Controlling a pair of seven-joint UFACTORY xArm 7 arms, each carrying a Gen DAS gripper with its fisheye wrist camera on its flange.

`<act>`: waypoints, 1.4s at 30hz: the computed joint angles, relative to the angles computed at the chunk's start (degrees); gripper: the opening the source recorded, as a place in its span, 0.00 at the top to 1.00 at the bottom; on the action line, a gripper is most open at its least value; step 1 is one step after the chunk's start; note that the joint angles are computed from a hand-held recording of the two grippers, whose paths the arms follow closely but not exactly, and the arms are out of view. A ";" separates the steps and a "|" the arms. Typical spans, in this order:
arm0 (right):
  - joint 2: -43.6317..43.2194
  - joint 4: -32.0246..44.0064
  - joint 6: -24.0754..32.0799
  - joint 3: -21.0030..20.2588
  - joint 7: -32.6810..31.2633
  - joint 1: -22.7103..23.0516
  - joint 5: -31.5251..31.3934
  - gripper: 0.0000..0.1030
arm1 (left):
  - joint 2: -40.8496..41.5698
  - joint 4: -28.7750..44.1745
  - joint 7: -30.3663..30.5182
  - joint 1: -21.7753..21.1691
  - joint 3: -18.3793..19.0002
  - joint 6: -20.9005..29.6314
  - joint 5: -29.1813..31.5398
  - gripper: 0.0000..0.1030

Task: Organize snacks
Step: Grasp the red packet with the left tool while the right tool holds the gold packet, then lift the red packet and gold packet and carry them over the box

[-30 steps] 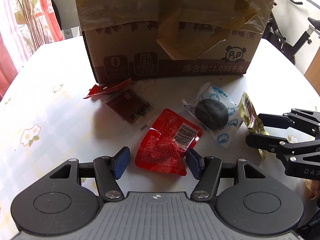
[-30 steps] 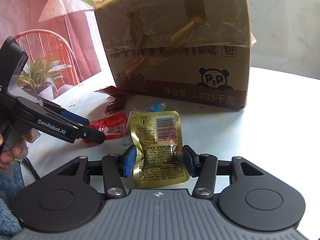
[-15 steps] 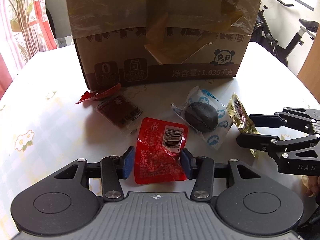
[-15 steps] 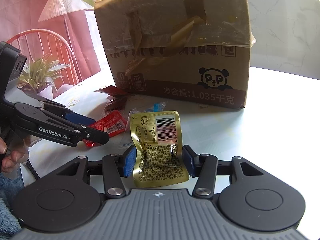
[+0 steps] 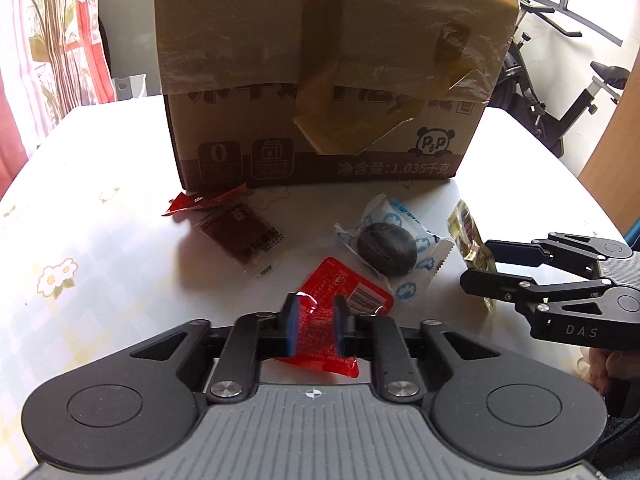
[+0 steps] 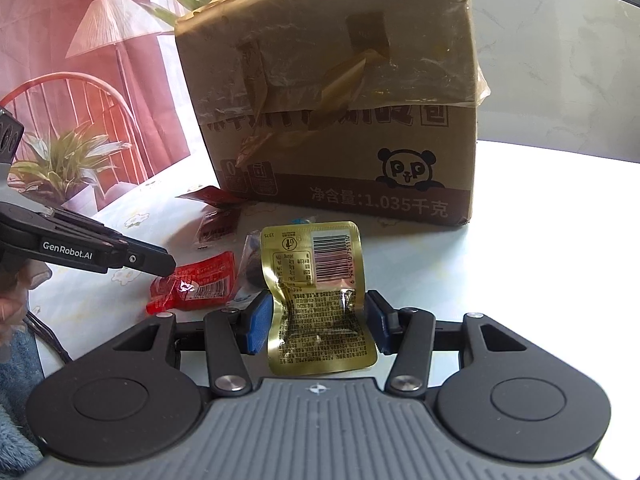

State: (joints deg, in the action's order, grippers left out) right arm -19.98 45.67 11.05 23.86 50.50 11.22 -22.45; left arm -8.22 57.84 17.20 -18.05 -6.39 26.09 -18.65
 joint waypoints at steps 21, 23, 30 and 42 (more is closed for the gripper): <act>0.91 -0.09 -0.65 -1.75 -2.91 1.96 2.07 0.50 | 1.95 -2.22 1.91 -0.22 -1.24 -4.28 4.08 0.50; 0.98 -0.05 -0.59 -1.67 -3.03 1.94 2.19 0.50 | 1.67 -2.35 2.40 -0.57 -1.03 -4.19 3.31 0.52; 0.91 -0.27 -0.95 -1.10 -2.53 1.37 1.90 0.50 | 0.54 -2.67 6.70 -2.01 0.10 -3.14 -2.73 0.81; -0.94 0.37 -0.39 1.20 0.75 -1.43 -0.82 0.50 | -2.82 -0.92 8.03 -2.40 1.72 -6.87 -4.92 0.81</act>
State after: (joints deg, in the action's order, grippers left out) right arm -20.92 46.04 10.65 25.06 51.25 9.79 -23.27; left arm -11.04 56.92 25.23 -20.45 -4.67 19.22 -23.57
